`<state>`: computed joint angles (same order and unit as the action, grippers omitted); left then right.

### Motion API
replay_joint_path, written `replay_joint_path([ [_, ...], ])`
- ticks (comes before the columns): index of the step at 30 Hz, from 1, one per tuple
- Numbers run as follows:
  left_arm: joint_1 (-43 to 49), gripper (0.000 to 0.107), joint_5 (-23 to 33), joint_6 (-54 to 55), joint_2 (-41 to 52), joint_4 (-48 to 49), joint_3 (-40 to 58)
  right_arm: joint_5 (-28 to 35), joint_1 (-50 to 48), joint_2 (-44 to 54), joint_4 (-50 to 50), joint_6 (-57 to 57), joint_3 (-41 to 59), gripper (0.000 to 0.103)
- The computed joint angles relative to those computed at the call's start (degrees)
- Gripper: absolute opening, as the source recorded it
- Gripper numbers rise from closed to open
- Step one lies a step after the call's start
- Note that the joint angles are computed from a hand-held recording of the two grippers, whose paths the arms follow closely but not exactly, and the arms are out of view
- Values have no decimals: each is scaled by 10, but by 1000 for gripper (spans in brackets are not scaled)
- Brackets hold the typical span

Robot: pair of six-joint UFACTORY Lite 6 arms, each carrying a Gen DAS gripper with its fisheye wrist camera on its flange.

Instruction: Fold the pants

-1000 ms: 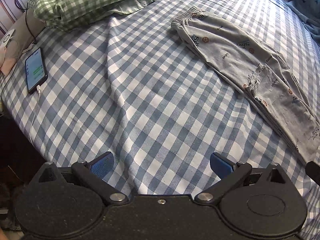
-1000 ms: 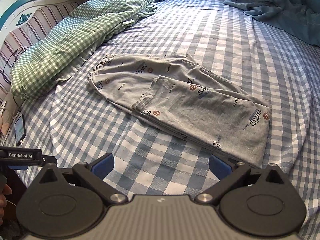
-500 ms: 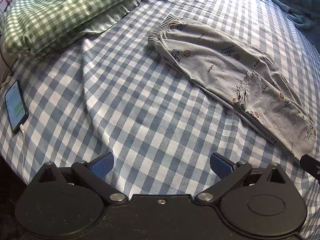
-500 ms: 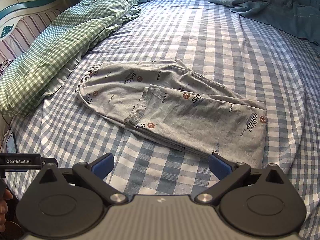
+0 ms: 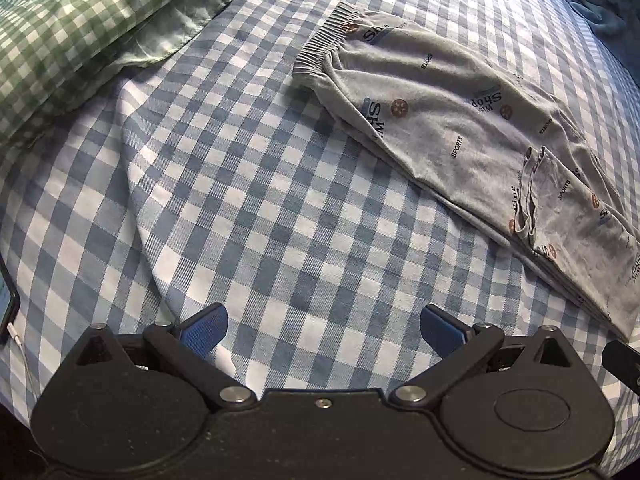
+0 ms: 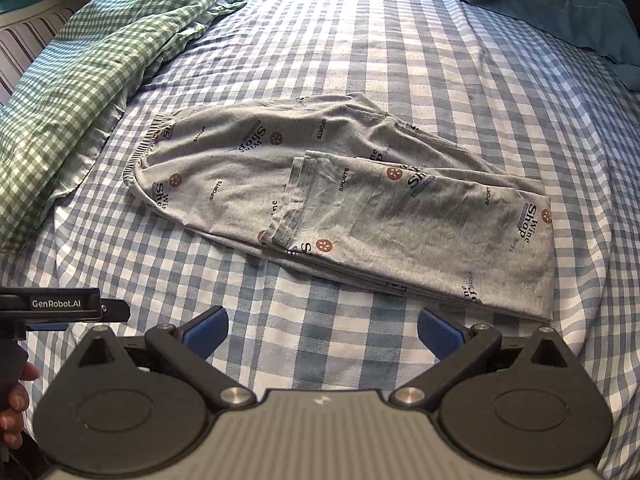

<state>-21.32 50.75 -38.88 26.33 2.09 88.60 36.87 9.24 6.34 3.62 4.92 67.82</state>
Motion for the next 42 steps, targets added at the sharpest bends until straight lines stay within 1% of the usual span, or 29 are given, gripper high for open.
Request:
replay_joint_path([
  [3, 19, 102, -4, 32, 13, -4, 8, 6, 26, 7, -22, 45, 3, 103],
  [8, 39, 102, -10, 59, 39, -9, 29, 19, 52, 11, -52, 73, 2, 103],
  [16, 57, 102, -10, 84, 91, -17, 87, 21, 54, 36, -77, 97, 16, 103],
  [18, 65, 102, -23, 97, 100, -27, 95, 19, 56, 44, -81, 98, 22, 103],
  [20, 77, 102, -71, 130, 89, -60, 76, 18, 60, 53, -88, 101, 29, 103],
  [22, 93, 102, -156, 184, 63, -121, 33, 13, 64, 61, -96, 103, 35, 103],
  [23, 103, 102, -192, 224, 57, -167, 18, 9, 63, 67, -90, 97, 40, 103],
  [24, 113, 102, -216, 265, 59, -214, 14, -1, 57, 71, -70, 79, 42, 103],
  [26, 129, 102, -247, 328, 75, -286, 25, -26, 40, 86, -26, 46, 48, 103],
  [28, 140, 102, -279, 373, 104, -330, 50, -27, 34, 121, -32, 59, 78, 103],
  [29, 144, 102, -286, 376, 123, -330, 70, -22, 33, 143, -44, 73, 99, 103],
  [32, 156, 101, -282, 334, 196, -277, 161, -16, 28, 194, -51, 86, 153, 103],
  [34, 164, 101, -263, 312, 245, -249, 224, -11, 30, 225, -64, 93, 189, 103],
  [35, 168, 100, -257, 310, 261, -249, 246, -10, 30, 240, -73, 96, 207, 103],
  [37, 173, 97, -251, 326, 282, -267, 268, -19, 35, 266, -118, 130, 237, 103],
  [39, 181, 95, -243, 377, 297, -315, 283, -23, 41, 299, -199, 200, 272, 103],
  [40, 183, 93, -246, 408, 297, -350, 278, -25, 41, 317, -232, 230, 291, 103],
  [42, 180, 93, -268, 433, 280, -375, 250, -17, 37, 367, -268, 265, 343, 103],
])
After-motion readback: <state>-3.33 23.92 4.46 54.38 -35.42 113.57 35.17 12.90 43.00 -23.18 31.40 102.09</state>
